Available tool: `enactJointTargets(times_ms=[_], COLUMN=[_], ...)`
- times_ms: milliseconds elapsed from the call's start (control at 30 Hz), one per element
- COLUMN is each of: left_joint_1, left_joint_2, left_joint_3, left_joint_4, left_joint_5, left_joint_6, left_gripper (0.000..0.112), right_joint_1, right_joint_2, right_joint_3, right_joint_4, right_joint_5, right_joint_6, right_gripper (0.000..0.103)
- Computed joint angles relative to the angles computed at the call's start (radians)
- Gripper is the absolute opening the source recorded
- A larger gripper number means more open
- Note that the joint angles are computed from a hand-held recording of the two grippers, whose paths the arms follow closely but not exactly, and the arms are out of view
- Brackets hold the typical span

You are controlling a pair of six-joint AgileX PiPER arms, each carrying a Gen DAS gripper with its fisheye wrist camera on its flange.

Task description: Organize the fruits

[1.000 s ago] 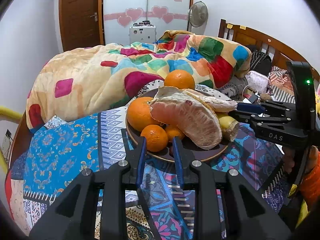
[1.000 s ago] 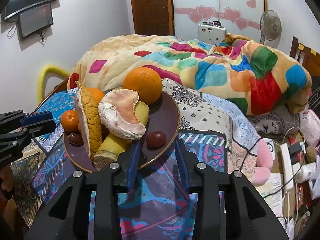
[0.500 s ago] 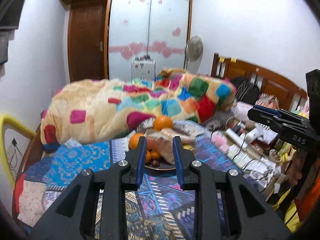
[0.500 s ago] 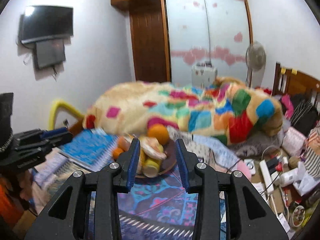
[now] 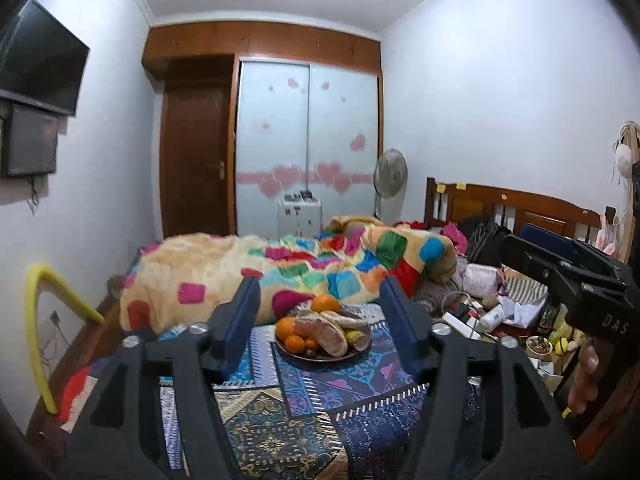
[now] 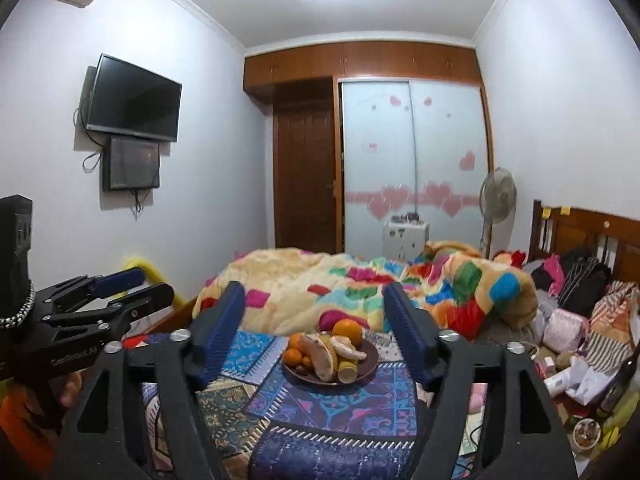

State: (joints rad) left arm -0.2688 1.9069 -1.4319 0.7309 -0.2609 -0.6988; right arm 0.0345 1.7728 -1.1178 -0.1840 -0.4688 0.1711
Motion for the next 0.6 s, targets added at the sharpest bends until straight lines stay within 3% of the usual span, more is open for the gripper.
enactJointTargets(times_ms=[267,600], left_joint_1=[-0.003,-0.011], left_joint_2=[-0.089,-0.125], left_joint_3=[0.151,0.230], left_joint_4=[-0.318,-0.427], left_joint_5=[-0.087,-0.134], left_joint_6=[0.319,0.436], left_gripper=[0.088,0.098], right_joint_1=[0.028,0.054], right_joint_2=[-0.029,-0.068], right_joint_3=[0.078,0.152], right_joint_4=[0.155,0.247], right_joint_5=[-0.079,-0.121], right_joint_6=[-0.117,-0.204], right_gripper=[0.100,0.103])
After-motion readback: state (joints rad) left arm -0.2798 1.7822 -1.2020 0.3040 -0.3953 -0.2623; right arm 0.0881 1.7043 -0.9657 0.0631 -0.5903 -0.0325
